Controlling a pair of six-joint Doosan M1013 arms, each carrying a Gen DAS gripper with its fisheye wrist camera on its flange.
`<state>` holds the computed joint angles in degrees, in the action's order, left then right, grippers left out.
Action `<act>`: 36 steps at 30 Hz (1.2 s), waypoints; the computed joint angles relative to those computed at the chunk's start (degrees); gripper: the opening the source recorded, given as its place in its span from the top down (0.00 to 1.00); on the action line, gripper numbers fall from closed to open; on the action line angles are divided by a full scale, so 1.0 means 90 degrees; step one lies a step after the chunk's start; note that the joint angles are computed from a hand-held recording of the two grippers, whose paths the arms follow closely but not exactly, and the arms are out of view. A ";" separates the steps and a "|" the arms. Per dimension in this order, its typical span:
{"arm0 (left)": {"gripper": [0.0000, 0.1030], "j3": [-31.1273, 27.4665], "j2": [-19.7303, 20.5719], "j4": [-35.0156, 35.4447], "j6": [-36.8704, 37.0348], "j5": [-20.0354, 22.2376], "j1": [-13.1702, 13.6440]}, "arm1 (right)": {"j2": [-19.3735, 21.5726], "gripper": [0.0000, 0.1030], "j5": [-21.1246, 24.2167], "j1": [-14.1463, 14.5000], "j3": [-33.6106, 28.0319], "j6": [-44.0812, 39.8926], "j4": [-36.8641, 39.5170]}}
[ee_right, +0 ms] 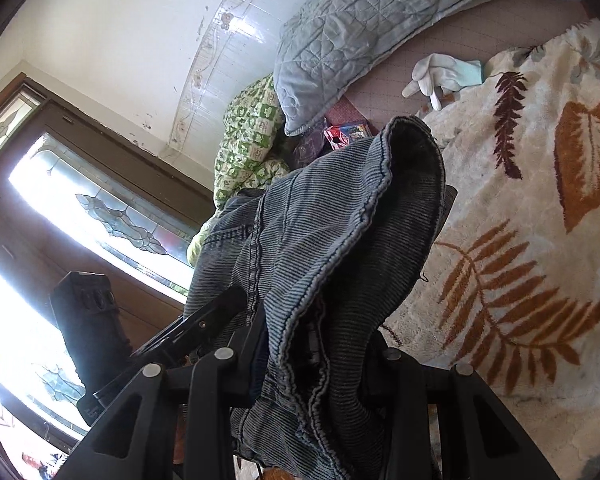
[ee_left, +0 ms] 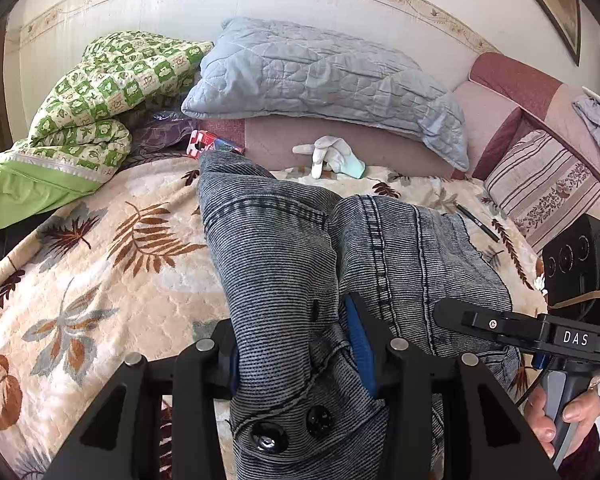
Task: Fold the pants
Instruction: 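Hold both tools pressed on the folded jeans stack to flatten it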
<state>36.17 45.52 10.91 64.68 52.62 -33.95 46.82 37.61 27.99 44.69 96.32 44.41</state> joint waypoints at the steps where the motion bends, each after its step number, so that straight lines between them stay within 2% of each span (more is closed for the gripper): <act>1: 0.55 -0.0057 0.0046 0.0057 -0.0011 0.0050 -0.0005 | 0.0058 0.65 0.0028 -0.0015 -0.0051 -0.0020 0.0046; 10: 0.56 -0.0498 0.0362 0.0304 -0.0112 0.0446 -0.0029 | 0.0361 0.65 0.0130 -0.0063 -0.0331 0.0161 -0.0048; 24: 0.56 -0.0340 0.0298 0.0530 -0.0241 0.0353 -0.0076 | 0.0256 0.65 -0.0164 -0.0020 -0.0095 0.0222 -0.0152; 36: 0.55 -0.0537 0.0461 0.0453 -0.0209 0.0593 -0.0055 | 0.0352 0.65 -0.0018 -0.0022 -0.0235 0.0555 -0.0449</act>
